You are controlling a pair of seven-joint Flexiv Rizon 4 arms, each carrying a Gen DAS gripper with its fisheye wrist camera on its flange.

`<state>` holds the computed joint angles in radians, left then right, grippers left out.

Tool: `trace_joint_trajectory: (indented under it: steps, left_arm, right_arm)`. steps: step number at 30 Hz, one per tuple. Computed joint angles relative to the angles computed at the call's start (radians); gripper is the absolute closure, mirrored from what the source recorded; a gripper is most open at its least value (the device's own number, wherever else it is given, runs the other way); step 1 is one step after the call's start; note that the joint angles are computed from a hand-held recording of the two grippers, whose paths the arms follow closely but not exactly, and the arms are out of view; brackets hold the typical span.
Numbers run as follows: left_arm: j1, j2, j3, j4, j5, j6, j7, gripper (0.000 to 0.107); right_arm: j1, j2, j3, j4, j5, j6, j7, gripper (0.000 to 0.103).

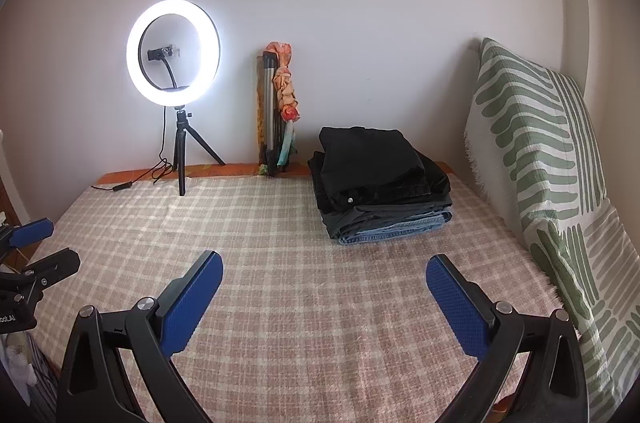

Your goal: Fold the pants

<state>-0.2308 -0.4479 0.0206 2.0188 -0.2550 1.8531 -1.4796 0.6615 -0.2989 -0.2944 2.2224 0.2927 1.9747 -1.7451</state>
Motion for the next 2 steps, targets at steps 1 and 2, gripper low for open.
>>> trace_joint_trajectory:
  steps: [1, 2]
  left_arm:
    - [-0.004, 0.000, 0.005, -0.001, -0.003, -0.004, 0.000, 0.018]
    - [-0.003, -0.001, 0.004, -0.002, -0.003, -0.009, 0.000, 0.018]
  right_arm:
    - [0.000, -0.002, 0.000, -0.001, 0.000, -0.001, 0.001, 0.000]
    - [-0.010, -0.003, 0.009, -0.002, -0.005, -0.001, 0.004, 0.000]
